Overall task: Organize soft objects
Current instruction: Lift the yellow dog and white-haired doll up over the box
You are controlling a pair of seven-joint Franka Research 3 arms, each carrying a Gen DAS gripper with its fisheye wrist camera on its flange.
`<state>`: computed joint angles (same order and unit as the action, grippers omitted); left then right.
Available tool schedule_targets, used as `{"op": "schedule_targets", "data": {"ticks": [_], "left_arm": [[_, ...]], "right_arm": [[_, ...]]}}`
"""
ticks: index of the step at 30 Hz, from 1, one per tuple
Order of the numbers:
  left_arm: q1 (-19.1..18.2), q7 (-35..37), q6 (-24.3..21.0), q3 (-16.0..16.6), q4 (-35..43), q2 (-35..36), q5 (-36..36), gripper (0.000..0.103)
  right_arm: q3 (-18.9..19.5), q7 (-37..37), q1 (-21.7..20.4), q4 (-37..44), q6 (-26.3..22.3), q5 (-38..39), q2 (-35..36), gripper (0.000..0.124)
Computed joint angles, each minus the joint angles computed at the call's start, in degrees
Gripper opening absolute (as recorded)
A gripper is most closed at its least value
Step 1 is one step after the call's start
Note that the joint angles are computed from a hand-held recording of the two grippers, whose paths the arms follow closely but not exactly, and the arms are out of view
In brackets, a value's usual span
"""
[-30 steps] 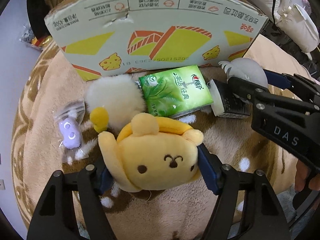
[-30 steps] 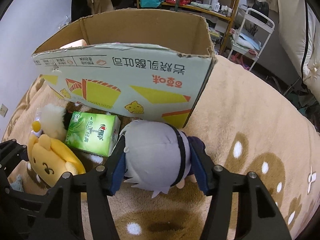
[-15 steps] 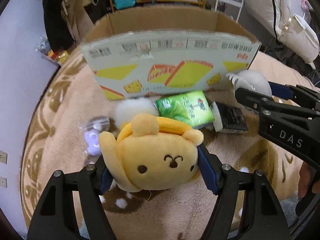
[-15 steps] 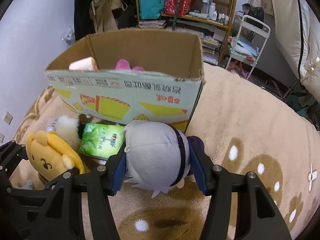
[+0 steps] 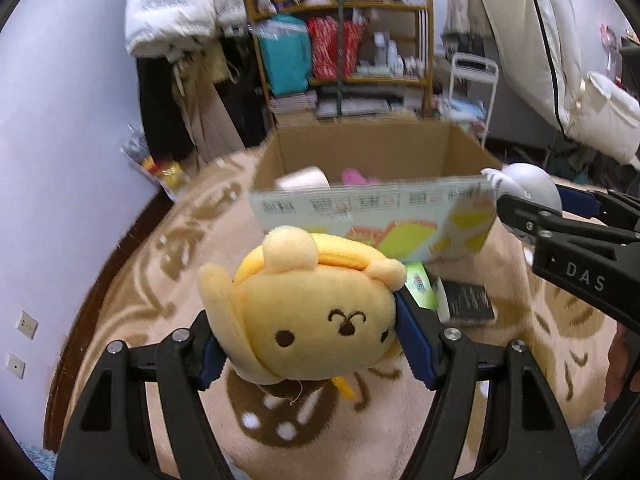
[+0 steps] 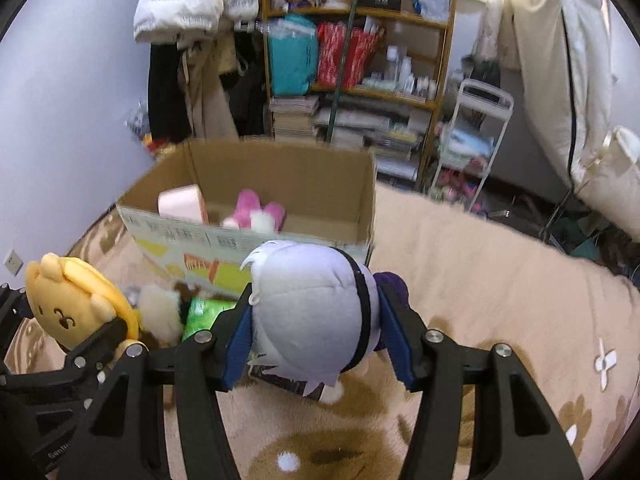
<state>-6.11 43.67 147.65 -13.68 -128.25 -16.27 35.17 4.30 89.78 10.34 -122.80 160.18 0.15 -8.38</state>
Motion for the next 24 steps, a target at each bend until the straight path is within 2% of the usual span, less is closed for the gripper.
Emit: {"op": "schedule_targets", "data": {"ticks": [12,16,20,24], "left_arm": [[6.0,-11.5,6.8,-1.8,-1.7,-4.9,11.5,0.072],[8.1,-15.6,7.5,-3.1,-1.4,-6.1,16.1,0.072],[8.1,-15.4,7.2,-2.4,-0.4,-5.6,16.0,0.072],[9.2,-17.4,8.4,-2.8,0.8,-5.6,18.9,0.072]], "right_arm": [[0.5,-1.2,-0.3,-0.8,8.6,2.6,-2.5,0.061],[1.1,-0.8,-0.9,-0.2,10.8,2.5,-2.4,0.061],[1.1,-1.6,-0.6,0.6,12.6,3.1,-2.1,0.061],[2.0,-0.9,-1.5,0.9,14.7,1.9,-1.9,0.061]]}}
